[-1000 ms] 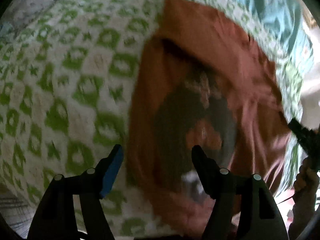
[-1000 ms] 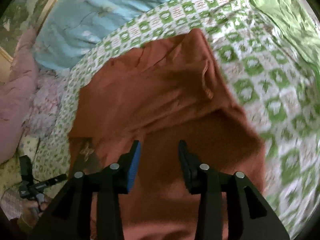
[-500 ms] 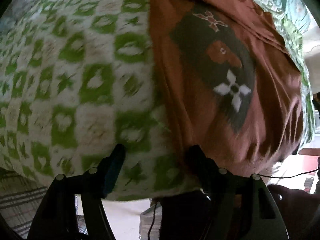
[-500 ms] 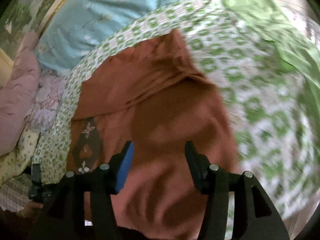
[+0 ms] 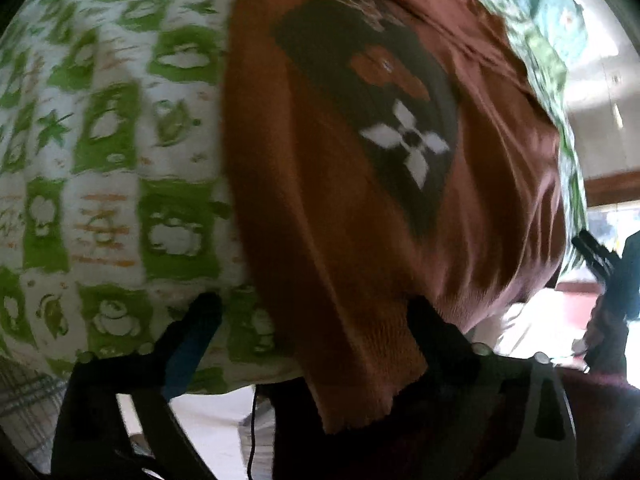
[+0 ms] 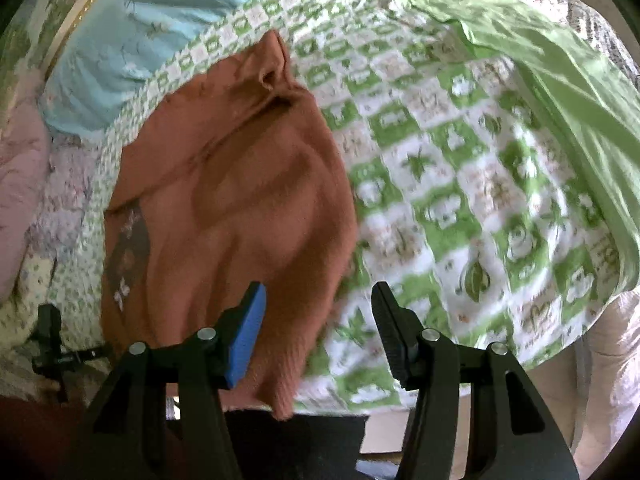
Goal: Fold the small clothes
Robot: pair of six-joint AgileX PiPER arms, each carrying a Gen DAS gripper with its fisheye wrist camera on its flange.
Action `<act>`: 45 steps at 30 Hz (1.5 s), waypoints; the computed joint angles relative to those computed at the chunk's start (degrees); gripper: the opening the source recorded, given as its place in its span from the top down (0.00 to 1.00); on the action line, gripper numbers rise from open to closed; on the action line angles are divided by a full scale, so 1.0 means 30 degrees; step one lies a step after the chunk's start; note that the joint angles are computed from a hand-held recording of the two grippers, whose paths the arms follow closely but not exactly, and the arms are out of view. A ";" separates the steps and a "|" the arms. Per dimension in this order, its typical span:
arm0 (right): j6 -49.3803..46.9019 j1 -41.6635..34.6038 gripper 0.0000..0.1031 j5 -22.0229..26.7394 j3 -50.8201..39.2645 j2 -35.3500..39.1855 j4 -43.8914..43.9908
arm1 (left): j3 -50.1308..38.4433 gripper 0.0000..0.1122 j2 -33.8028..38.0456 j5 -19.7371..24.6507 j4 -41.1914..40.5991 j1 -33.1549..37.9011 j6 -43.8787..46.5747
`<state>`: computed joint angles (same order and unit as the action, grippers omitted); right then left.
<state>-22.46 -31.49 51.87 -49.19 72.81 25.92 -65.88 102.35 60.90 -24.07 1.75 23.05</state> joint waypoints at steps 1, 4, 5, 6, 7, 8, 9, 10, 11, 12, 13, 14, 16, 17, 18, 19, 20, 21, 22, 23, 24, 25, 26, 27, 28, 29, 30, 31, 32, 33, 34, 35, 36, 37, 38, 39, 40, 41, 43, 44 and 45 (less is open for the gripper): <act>-0.0103 0.0005 0.46 -0.0132 0.0296 -0.0022 -0.0176 | 0.0043 0.12 -0.0056 -0.0015 0.0128 -0.0163 0.0154; -0.0746 0.0026 0.54 -0.0150 0.1089 0.0524 0.0646 | 0.0175 0.13 0.0233 -0.0674 0.0255 -0.1079 0.0310; -0.1197 0.0040 0.54 -0.0122 0.1332 0.0718 0.1255 | 0.0286 0.13 0.0168 -0.0787 0.0147 -0.1035 0.0543; -0.1632 0.0319 0.54 -0.0415 0.1666 0.0999 0.1871 | 0.0372 0.13 0.0143 -0.0946 0.0126 -0.1070 0.0613; -0.1636 0.0743 0.55 -0.0956 0.1972 0.1104 0.2089 | 0.0484 0.15 0.0116 -0.1168 0.0282 -0.1152 0.0610; -0.1634 0.0984 0.56 -0.1321 0.2111 0.1205 0.2240 | 0.0408 0.17 0.0179 -0.1524 0.0676 -0.1626 0.0223; -0.1711 0.1197 0.64 -0.1642 0.2208 0.1296 0.2556 | 0.0421 0.19 0.0099 -0.1789 0.1056 -0.1967 -0.0046; -0.2114 0.1114 0.81 -0.1563 0.2174 0.1460 0.3219 | 0.0213 0.26 0.0104 -0.1872 0.1451 -0.2253 -0.0293; -0.2551 0.0845 0.88 -0.1122 0.2035 0.1689 0.3805 | 0.0305 0.34 -0.0165 -0.2151 0.2060 -0.2636 -0.0516; -0.2908 0.0605 0.89 -0.0660 0.1913 0.1804 0.4085 | 0.0342 0.37 -0.0211 -0.2477 0.2537 -0.3073 -0.0862; -0.3229 0.0430 0.90 -0.0278 0.1781 0.1814 0.4089 | 0.0433 0.42 -0.0262 -0.2812 0.3026 -0.3516 -0.1204; -0.3417 0.0376 0.90 0.0050 0.1733 0.1742 0.3900 | 0.0557 0.49 -0.0365 -0.3053 0.3492 -0.3757 -0.1263; -0.3390 0.0207 0.91 0.0794 0.1564 0.1727 0.3494 | 0.0725 0.67 -0.0582 -0.3327 0.4017 -0.3891 -0.1237; -0.3522 -0.0081 0.91 0.1168 0.1514 0.1685 0.3483 | 0.0828 0.84 -0.0787 -0.3205 0.3659 -0.3522 -0.0711; -0.3644 -0.0406 0.91 0.1538 0.1427 0.1634 0.3441 | 0.0665 0.93 -0.0776 -0.2792 0.2712 -0.2999 0.0020; -0.3811 -0.0749 0.91 0.1925 0.1306 0.1599 0.3516 | 0.0442 0.96 -0.0701 -0.2312 0.1540 -0.2523 0.0639; -0.4149 -0.1128 0.91 0.2273 0.1233 0.1612 0.3805 | 0.0438 0.97 -0.0834 -0.1947 -0.0046 -0.1747 0.1572; -0.4640 -0.1595 0.91 0.2814 0.1116 0.1559 0.4418 | 0.0532 0.97 -0.1021 -0.1773 -0.1247 -0.1219 0.2304; -0.5022 -0.1872 0.91 0.3157 0.1025 0.1543 0.4938 | 0.0610 0.97 -0.1209 -0.1599 -0.2157 -0.0750 0.2914; -0.5340 -0.2121 0.91 0.3473 0.0912 0.1538 0.5361 | 0.0653 0.97 -0.1411 -0.1440 -0.3241 -0.0264 0.3525; -0.5480 -0.2249 0.91 0.3731 0.0703 0.1579 0.5740 | 0.0661 0.97 -0.1581 -0.1189 -0.4315 0.0295 0.4123; -0.5527 -0.2329 0.91 0.3917 0.0539 0.1568 0.6010 | 0.0597 0.97 -0.1633 -0.1008 -0.5090 0.0669 0.4487; -0.5498 -0.2352 0.91 0.4046 0.0337 0.1567 0.6305 | 0.0426 0.97 -0.1716 -0.0761 -0.5874 0.1111 0.4802; -0.5436 -0.2383 0.91 0.4173 0.0083 0.1605 0.6556 | 0.0178 0.97 -0.1677 -0.0585 -0.6357 0.1430 0.4969; -0.5238 -0.2250 0.91 0.4170 -0.0142 0.1640 0.6782 | 0.0087 0.97 -0.1812 -0.0543 -0.6665 0.1535 0.4921; -0.5158 -0.2301 0.91 0.4314 -0.0464 0.1711 0.7236 | -0.0266 0.97 -0.1853 -0.0474 -0.6959 0.1619 0.4746; -0.5086 -0.2283 0.91 0.4392 -0.0719 0.1749 0.7465 | -0.0676 0.97 -0.1738 -0.0410 -0.7167 0.1762 0.4682; -0.4992 -0.2114 0.91 0.4380 -0.1160 0.1836 0.7754 | -0.1279 0.97 -0.1517 -0.0499 -0.7374 0.1597 0.4328; -0.4859 -0.1814 0.91 0.4285 -0.1689 0.2007 0.7964 | -0.2132 0.97 -0.1043 -0.0611 -0.7575 0.1470 0.4003; -0.4741 -0.1538 0.91 0.4166 -0.2232 0.2248 0.8139 | -0.2984 0.97 -0.0650 -0.0607 -0.7738 0.1501 0.3755; -0.4655 -0.1317 0.91 0.4030 -0.2644 0.2444 0.8318 | -0.3827 0.97 -0.0304 -0.0758 -0.7918 0.1434 0.3499; -0.4605 -0.1142 0.91 0.3933 -0.3155 0.2749 0.8527 | -0.4834 0.97 0.0082 -0.0574 -0.7977 0.1572 0.3241; -0.4500 -0.0844 0.91 0.3699 -0.3725 0.3124 0.8773 | -0.5683 0.97 0.0534 -0.0701 -0.8087 0.1404 0.2915; -0.4312 -0.0449 0.91 0.3283 -0.4483 0.3671 0.9009 | -0.6418 0.97 0.0911 -0.0807 -0.8146 0.1255 0.2612; -0.4125 -0.0254 0.91 0.3053 -0.5202 0.4197 0.9103 | -0.7917 0.97 0.1693 -0.0915 -0.7925 0.1114 0.1953; -0.3923 -0.0016 0.91 0.2807 -0.5893 0.4745 0.9290 | -0.9032 0.98 0.2226 -0.0926 -0.7635 0.1085 0.1403; -0.3766 0.0200 0.91 0.2609 -0.6528 0.5279 0.9540 | -0.9993 0.98 0.2763 -0.1143 -0.7399 0.0902 0.0848; -0.3607 0.0480 0.91 0.2347 -0.7450 0.6012 0.9784 | -1.1460 0.98 0.3576 -0.1268 -0.7181 0.0808 0.0170; -0.3264 0.1064 0.91 0.2016 -0.9150 0.7240 0.9817 | -1.3724 0.98 0.4897 -0.1325 -0.6838 0.0718 -0.0778; -0.3099 0.1407 0.91 0.1923 -1.0282 0.8068 0.9761 | -1.5230 0.98 0.5856 -0.1399 -0.6644 0.0641 -0.1420; -0.2893 0.1729 0.91 0.1794 -1.1324 0.8832 0.9518 | -1.6560 0.98 0.6695 -0.1348 -0.6361 0.0540 -0.2074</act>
